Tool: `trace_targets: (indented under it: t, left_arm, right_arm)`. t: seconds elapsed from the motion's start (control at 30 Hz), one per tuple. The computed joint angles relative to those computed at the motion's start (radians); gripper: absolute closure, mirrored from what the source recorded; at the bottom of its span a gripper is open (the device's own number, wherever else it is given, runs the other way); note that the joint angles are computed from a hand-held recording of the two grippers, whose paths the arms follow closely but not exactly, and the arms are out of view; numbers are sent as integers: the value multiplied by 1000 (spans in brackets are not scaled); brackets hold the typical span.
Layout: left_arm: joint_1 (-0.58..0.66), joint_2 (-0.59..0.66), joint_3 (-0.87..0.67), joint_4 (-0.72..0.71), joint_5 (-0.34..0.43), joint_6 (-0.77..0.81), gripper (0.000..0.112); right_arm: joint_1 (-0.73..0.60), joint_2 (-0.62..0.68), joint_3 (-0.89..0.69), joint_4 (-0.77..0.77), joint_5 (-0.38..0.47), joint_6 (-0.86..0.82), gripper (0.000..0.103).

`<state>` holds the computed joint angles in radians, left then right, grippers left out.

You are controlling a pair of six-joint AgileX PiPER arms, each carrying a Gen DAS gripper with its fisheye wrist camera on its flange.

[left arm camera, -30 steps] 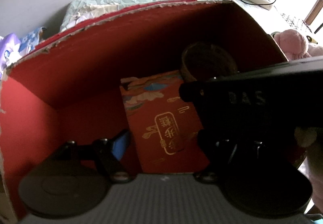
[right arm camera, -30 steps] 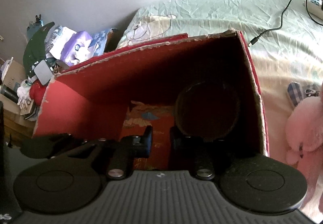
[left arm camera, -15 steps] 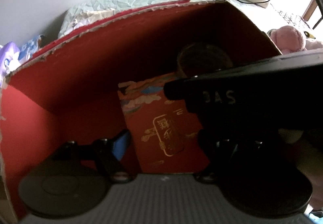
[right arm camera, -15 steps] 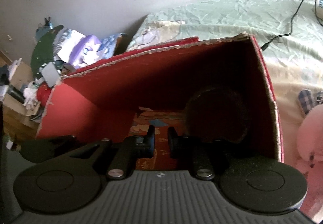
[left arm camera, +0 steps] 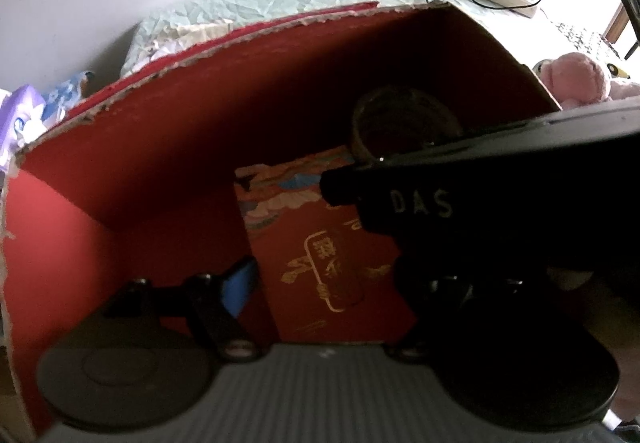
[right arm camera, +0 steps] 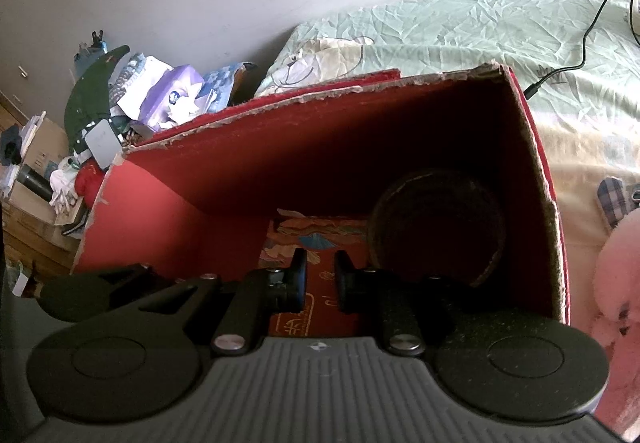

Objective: Organize objects
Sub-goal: 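Lower the gift box upright inside the red box with the right gripper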

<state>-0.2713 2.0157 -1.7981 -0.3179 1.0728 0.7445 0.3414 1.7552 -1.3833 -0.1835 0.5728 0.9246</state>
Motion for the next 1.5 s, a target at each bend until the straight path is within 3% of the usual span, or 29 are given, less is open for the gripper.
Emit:
trace_targets:
  t: [0.87, 1.5]
  left_arm:
    - [-7, -5, 4, 18, -9, -21, 33]
    - [9, 19, -38, -24, 43, 19, 32]
  right_arm:
    - [-7, 15, -26, 17, 42, -25, 83]
    - [-5, 19, -39, 17, 59, -39, 85]
